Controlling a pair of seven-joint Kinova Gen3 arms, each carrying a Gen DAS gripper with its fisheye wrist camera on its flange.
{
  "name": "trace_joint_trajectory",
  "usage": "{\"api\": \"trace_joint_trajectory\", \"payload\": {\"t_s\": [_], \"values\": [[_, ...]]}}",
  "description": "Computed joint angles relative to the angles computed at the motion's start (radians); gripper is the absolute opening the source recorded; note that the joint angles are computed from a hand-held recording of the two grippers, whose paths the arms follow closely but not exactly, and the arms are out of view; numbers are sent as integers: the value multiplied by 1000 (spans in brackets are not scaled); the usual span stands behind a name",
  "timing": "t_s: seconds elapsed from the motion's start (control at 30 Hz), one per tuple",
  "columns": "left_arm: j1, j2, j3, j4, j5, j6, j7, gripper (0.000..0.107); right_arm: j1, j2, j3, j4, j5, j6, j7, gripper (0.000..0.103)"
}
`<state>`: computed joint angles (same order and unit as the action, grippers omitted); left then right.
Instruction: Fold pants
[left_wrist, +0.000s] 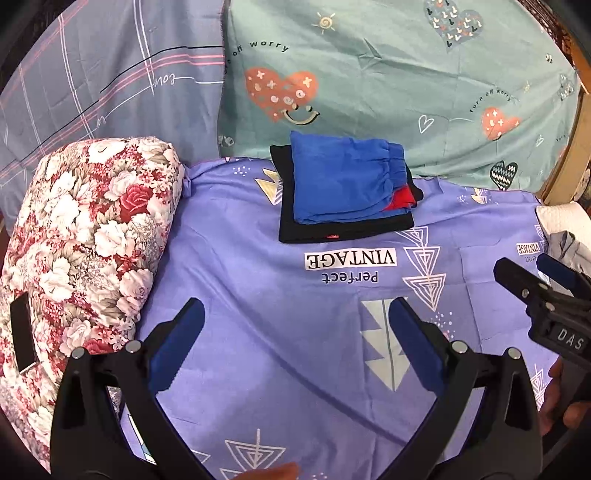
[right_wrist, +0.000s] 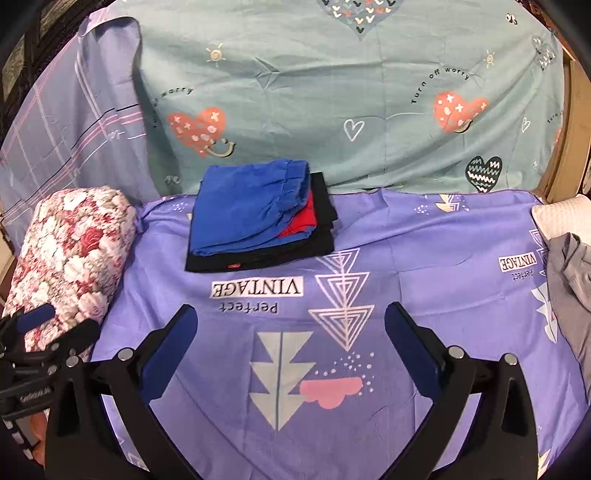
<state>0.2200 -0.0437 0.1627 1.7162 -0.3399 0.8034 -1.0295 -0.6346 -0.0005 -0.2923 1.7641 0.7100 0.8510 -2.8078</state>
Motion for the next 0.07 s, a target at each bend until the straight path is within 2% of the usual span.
{"api": "trace_joint_trajectory", "payload": {"t_s": [0.07], "values": [[1,-6,0,2,4,4,-6,101,-12,1,-11,2,16,21,-8,102]]}}
